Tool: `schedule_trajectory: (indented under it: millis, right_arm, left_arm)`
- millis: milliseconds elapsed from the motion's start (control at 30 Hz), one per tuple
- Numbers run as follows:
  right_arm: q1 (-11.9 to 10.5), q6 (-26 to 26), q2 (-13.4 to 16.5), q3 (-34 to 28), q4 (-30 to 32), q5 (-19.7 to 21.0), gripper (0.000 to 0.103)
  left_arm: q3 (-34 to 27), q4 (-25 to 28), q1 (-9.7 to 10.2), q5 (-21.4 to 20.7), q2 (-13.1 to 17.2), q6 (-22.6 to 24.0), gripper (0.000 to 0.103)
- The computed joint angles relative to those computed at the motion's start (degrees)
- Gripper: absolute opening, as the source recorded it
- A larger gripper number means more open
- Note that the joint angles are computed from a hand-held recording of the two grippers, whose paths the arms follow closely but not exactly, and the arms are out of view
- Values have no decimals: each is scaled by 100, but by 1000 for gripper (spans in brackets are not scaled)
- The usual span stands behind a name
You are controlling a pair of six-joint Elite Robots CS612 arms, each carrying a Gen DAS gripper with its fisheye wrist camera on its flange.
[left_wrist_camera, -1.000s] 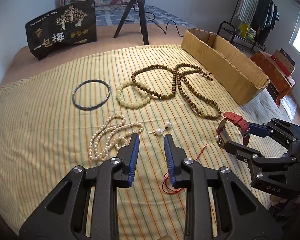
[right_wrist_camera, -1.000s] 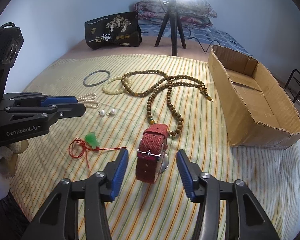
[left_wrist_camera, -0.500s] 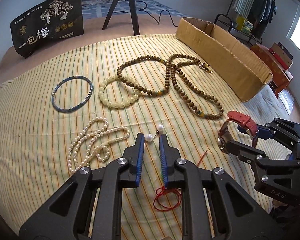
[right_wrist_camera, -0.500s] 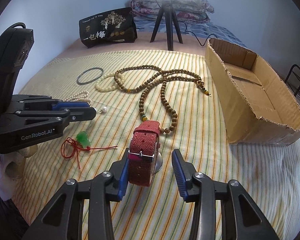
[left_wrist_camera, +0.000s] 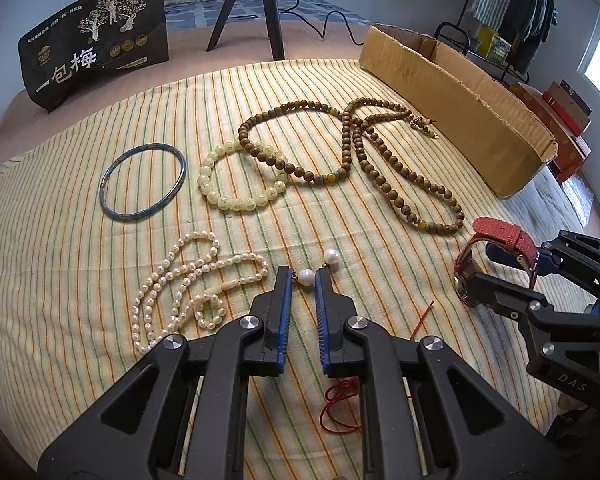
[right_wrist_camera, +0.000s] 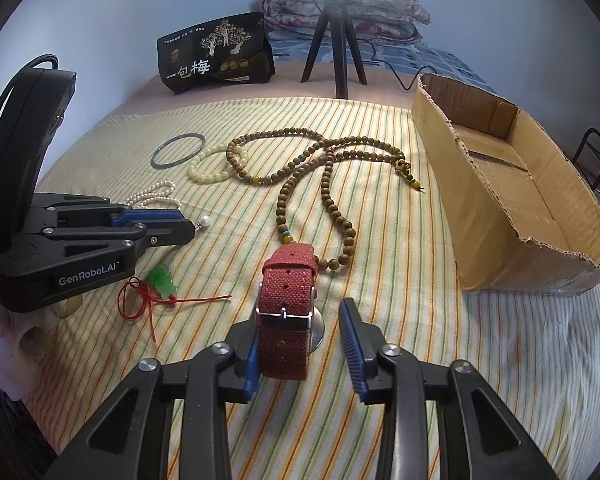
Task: Organize jewelry
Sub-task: 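Move the right tool to the red-strapped watch and close on its strap, then carry the watch with the right tool into the cardboard box and open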
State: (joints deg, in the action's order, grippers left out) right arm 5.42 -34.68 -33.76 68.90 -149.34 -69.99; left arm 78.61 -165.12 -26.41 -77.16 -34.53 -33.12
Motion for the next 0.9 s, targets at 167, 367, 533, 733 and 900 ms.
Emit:
schedule_trajectory:
  millis: [167,367,533,733,900]
  right_arm:
    - [-12,4,-5,11,-30,117,16]
    - [-30,2,-23,55,-140,178,15]
    - [-56,91,-53,96,-291,282,15]
    - [-71,122,-100,167,-496,351,15]
    - [-101,234,-132,198,-712,409,15]
  left_arm:
    - [15,-114,32,-101,5,-110,9]
    - [104,-197,32,-45,-49,-237,9]
    - [172,-286,50,45,-109,-404,9]
    - [258,-434,26,203,-185,-467,9]
    - [279,-550,-8,292,-239,-430,9]
